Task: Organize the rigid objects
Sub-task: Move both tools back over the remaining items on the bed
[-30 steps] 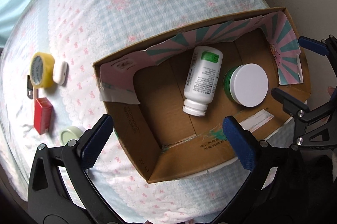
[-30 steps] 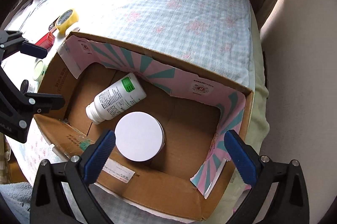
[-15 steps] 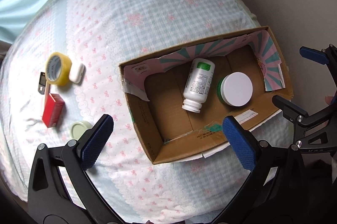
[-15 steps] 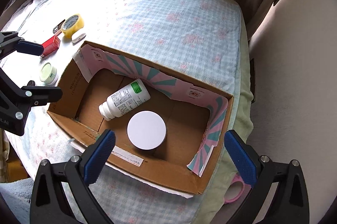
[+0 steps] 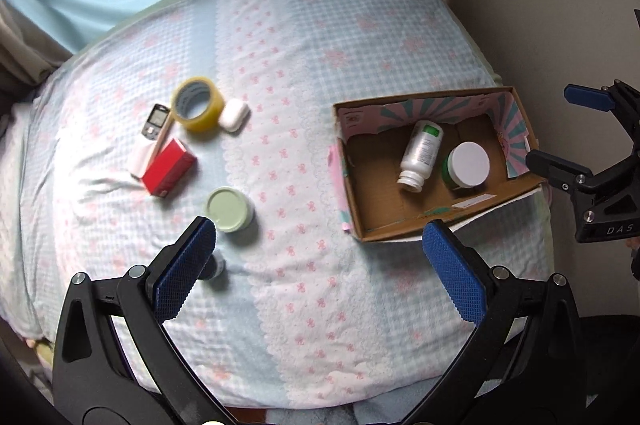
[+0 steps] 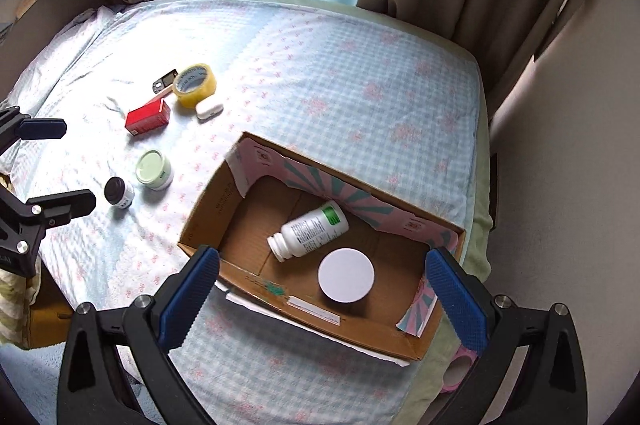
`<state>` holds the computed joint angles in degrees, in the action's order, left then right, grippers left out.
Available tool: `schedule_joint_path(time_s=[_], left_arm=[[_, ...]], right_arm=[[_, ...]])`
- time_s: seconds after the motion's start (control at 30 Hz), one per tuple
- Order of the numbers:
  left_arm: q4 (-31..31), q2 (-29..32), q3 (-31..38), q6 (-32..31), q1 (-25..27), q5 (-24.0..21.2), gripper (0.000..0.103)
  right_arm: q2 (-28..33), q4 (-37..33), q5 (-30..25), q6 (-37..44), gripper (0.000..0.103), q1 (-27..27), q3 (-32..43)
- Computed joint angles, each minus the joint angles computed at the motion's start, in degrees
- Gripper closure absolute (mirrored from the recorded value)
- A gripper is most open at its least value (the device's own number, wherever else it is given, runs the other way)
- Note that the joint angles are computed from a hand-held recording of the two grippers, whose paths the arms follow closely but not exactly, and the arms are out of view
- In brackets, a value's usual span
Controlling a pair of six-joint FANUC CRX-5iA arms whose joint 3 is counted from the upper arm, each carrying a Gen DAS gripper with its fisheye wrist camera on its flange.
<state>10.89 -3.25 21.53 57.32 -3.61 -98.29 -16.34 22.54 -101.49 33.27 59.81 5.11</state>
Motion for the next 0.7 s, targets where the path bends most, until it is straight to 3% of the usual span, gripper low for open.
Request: schedule_joint_path(time_s=[0.2, 0.4, 0.7], left_arm=[[2.99, -3.74, -3.57, -6.89, 12.83, -0.68, 0.000], [5.95, -2.58, -3.33, -11.88, 22.74, -1.44, 0.000], [9.89, 7.55, 4.43, -20.45, 28.34, -2.78, 0.000]], right_arm=[[5.19, 0.57, 1.26, 2.49, 0.000, 1.33, 6.64], [12.32, -0.89, 1.50, 1.46, 0.000, 1.48, 14.46], [25.48, -1.52, 0.33, -8.86, 0.000, 1.15, 27.72]])
